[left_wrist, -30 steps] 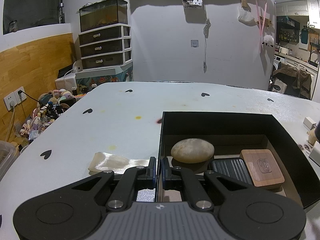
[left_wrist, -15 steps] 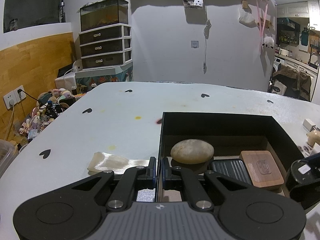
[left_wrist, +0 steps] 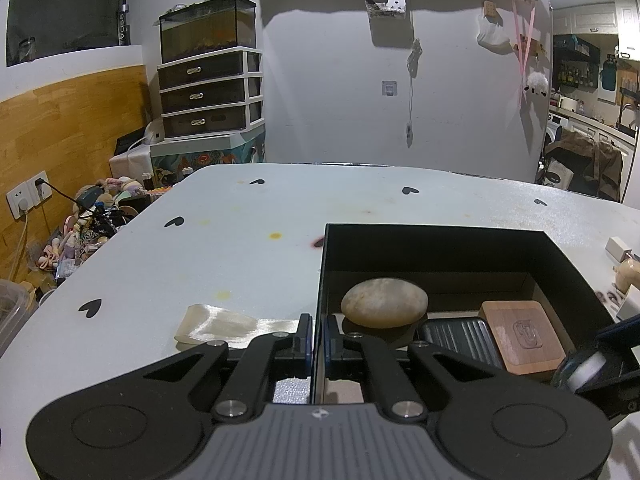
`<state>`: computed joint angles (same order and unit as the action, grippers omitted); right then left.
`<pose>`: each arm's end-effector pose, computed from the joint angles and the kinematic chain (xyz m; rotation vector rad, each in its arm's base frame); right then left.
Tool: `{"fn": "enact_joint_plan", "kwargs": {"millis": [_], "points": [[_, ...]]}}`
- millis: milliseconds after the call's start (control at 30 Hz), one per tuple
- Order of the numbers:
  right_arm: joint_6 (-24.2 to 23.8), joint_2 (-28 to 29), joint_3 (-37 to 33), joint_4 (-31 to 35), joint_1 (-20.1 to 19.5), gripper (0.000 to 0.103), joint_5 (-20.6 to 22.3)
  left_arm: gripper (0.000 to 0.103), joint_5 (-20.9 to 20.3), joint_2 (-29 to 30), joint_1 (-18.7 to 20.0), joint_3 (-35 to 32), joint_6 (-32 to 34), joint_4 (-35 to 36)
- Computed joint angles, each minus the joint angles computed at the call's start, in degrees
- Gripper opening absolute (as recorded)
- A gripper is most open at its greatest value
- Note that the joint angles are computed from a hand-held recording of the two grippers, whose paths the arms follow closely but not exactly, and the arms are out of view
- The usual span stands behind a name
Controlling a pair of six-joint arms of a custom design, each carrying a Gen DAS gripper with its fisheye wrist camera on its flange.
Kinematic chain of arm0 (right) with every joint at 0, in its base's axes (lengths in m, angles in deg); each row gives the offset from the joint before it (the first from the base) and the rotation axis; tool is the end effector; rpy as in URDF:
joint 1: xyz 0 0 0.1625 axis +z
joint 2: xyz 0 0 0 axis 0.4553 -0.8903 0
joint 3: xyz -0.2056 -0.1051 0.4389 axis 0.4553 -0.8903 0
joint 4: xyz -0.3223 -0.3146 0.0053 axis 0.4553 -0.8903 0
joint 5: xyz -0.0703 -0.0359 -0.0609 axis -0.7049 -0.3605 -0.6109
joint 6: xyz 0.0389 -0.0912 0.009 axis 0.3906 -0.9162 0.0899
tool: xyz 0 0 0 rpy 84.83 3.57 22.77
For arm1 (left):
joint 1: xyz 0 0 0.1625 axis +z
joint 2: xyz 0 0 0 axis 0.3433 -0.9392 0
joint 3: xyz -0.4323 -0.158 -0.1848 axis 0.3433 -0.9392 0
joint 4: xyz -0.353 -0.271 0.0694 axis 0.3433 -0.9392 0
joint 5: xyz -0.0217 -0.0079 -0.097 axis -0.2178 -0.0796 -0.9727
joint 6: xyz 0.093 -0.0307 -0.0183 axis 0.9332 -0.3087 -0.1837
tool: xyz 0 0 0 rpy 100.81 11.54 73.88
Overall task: Organize rigid objects
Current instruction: 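Carry the black tin into the box and open the right tool, then move the right tool to the white round tape measure and grasp it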
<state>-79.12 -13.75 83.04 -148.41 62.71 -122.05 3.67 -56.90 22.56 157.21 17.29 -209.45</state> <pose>0.0889 -0.4116 0.2418 0.4350 -2.4022 0.7417 -0.2498 -0.5005 0.0075 1.0141 2.2441 -0.9504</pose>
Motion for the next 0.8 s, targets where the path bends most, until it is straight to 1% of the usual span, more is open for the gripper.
{"fn": "enact_joint_plan", "kwargs": {"millis": [600, 733, 800], "points": [[0.52, -0.41, 0.29, -0.20, 0.02, 0.057, 0.58, 0.005, 0.01, 0.04, -0.03, -0.08, -0.05, 0.06], [2.28, -1.79, 0.67, 0.13, -0.36, 0.060, 2.15, 0.005, 0.02, 0.04, -0.03, -0.08, -0.05, 0.05], [2.36, -2.38, 1.15, -1.09, -0.33, 0.061, 2.59, 0.005, 0.01, 0.04, -0.03, -0.09, -0.07, 0.10]]}}
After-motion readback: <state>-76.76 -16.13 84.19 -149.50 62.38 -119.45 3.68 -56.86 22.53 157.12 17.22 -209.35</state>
